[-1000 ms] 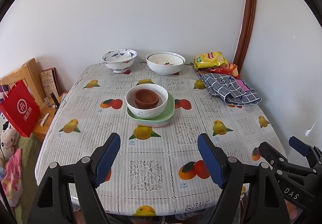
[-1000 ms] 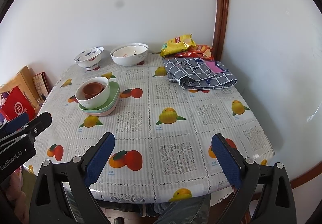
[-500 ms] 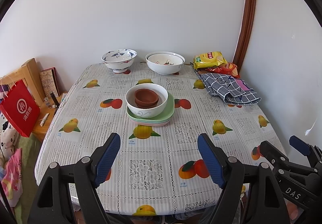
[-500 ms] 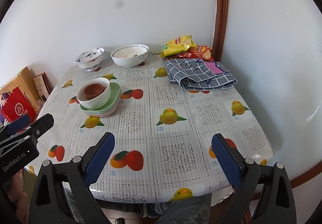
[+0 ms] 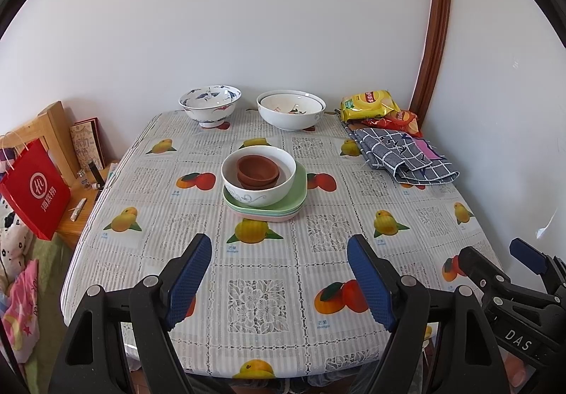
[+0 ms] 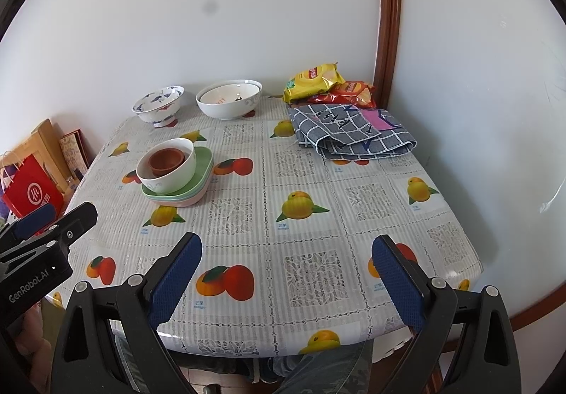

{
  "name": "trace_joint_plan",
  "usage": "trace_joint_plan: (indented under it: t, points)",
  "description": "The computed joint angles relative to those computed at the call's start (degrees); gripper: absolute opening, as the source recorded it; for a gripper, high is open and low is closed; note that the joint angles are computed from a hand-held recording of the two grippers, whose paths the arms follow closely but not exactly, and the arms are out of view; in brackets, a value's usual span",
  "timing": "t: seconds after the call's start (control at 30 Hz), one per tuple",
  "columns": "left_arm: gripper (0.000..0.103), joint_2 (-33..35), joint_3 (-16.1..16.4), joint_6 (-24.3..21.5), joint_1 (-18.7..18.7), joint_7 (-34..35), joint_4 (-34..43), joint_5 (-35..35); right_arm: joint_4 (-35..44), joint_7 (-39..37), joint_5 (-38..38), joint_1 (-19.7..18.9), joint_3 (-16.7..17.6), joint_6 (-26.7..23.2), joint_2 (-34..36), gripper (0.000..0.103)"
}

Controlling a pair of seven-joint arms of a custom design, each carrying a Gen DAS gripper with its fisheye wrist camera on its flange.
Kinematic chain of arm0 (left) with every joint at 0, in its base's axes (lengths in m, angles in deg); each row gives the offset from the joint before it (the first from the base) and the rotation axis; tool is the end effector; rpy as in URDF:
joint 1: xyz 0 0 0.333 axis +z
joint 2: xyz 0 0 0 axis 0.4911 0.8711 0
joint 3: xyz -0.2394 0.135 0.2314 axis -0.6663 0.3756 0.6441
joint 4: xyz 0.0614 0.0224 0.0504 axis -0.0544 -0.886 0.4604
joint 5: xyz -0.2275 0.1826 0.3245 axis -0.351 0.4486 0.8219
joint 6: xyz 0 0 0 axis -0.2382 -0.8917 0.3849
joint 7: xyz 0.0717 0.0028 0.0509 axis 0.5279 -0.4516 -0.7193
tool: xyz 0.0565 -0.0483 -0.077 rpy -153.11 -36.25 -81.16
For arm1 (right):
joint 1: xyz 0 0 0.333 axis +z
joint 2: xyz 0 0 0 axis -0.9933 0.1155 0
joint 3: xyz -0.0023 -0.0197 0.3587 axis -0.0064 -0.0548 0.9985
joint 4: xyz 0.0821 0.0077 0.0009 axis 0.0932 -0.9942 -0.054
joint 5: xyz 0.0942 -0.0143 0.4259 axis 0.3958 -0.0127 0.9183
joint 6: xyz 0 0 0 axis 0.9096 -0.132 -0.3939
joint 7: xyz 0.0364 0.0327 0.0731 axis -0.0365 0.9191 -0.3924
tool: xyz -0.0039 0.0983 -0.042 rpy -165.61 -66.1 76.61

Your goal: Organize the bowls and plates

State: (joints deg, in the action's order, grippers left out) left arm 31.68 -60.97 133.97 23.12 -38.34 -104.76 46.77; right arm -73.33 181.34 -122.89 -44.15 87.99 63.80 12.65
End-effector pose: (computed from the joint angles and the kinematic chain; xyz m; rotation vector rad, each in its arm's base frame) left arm 0.4520 -0.2995 0.5979 -1.8322 1.5920 -0.7753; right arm 0.4770 0.5137 0.5773 -1.7501 1.7416 -0.7185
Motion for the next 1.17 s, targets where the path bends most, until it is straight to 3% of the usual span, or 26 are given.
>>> trace_joint_plan:
  t: [1.1, 1.17]
  points:
    - [0.078, -0.08, -0.05, -0.10, 0.48, -0.19, 0.27, 1.02, 0.08, 0.63, -0.05, -0.02, 0.04, 0.19, -0.03, 0.096]
    - [0.082, 0.11, 0.11, 0.35, 0.57, -0.29, 0.09, 1.19, 0.23, 0.66, -0.09, 0.01, -0.01, 0.37, 0.21, 0.096]
